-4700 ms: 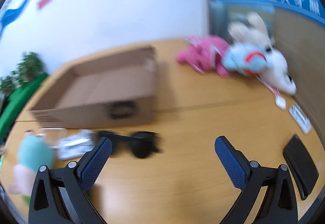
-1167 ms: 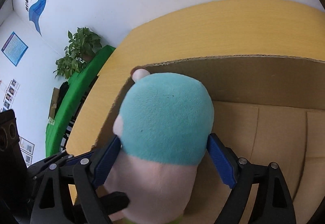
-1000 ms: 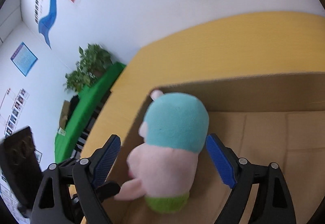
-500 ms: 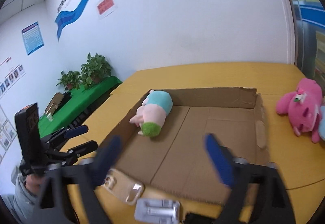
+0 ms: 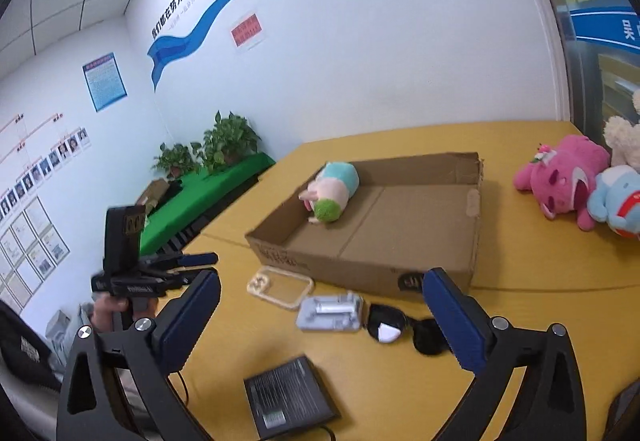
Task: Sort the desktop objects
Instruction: 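Move both grippers to the black UGREEN box on the table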
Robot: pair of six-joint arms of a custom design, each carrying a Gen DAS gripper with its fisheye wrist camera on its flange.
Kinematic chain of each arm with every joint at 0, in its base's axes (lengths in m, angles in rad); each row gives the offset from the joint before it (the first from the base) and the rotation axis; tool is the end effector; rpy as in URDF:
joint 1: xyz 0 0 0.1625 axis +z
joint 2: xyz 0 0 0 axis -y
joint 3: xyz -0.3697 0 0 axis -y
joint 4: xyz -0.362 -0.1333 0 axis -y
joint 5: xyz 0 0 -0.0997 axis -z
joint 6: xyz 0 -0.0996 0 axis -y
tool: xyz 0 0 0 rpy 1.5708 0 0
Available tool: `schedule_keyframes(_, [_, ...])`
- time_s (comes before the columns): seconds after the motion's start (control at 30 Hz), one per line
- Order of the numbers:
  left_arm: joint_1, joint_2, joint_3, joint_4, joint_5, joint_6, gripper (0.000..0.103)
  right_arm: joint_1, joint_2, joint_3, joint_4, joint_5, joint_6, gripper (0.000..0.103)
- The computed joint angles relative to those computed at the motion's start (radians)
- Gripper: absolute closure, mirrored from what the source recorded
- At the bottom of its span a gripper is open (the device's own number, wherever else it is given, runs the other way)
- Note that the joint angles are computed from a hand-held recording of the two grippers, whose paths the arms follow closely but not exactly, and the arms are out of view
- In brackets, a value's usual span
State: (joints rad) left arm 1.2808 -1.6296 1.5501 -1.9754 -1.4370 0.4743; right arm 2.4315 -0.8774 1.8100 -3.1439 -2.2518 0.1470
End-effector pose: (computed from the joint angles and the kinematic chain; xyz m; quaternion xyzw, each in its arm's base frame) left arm 0.0051 -0.4955 0.5193 0.3464 0.9048 -0.2322 0.0866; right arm 0.4844 -0.3234 0.1536 0.2140 -0.8750 0.4129 0.1343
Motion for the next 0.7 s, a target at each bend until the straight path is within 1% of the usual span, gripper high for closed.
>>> schedule_keyframes(0.07, [0.021, -0.001, -0.003, 0.068, -0.061, 0.005, 0.031, 0.015, -0.016, 0.029, 0.080, -0.037, 0.047, 0.000])
schedule_keyframes(0.1, [0.030, -0.001, -0.003, 0.096, -0.083, 0.011, 0.031, 0.012, -0.017, 0.044, 0.135, -0.035, 0.086, 0.000])
schedule_keyframes(0.13, [0.038, 0.000, 0.005, 0.124, -0.099, 0.019, 0.031, 0.007, -0.019, 0.059, 0.167, -0.016, 0.118, 0.000])
schedule_keyframes(0.2, [0.051, 0.005, 0.022, 0.158, -0.117, 0.022, 0.031, -0.011, -0.009, 0.095, 0.190, 0.060, 0.180, 0.000])
schedule_keyframes(0.27, [0.071, 0.022, 0.031, 0.197, -0.147, 0.021, 0.031, -0.023, 0.024, 0.105, 0.204, 0.121, 0.201, 0.000])
schedule_keyframes(0.33, [0.088, 0.043, 0.047, 0.224, -0.169, 0.022, 0.031, -0.025, 0.079, 0.091, 0.246, 0.155, 0.211, 0.000])
schedule_keyframes(0.4, [0.099, 0.065, 0.055, 0.243, -0.172, 0.019, 0.031, -0.038, 0.139, 0.064, 0.278, 0.205, 0.220, 0.000])
schedule_keyframes(0.43, [0.104, 0.077, 0.058, 0.251, -0.168, 0.009, 0.033, -0.040, 0.164, 0.048, 0.296, 0.211, 0.226, 0.001])
schedule_keyframes(0.53, [0.113, 0.100, 0.064, 0.265, -0.159, 0.003, 0.033, -0.048, 0.229, 0.006, 0.315, 0.216, 0.242, 0.003])
schedule_keyframes(0.6, [0.123, 0.108, 0.063, 0.269, -0.168, -0.005, 0.034, -0.048, 0.269, -0.028, 0.327, 0.202, 0.253, 0.006])
schedule_keyframes(0.7, [0.126, 0.103, 0.062, 0.266, -0.139, 0.000, 0.039, -0.041, 0.318, -0.092, 0.382, 0.116, 0.258, 0.008])
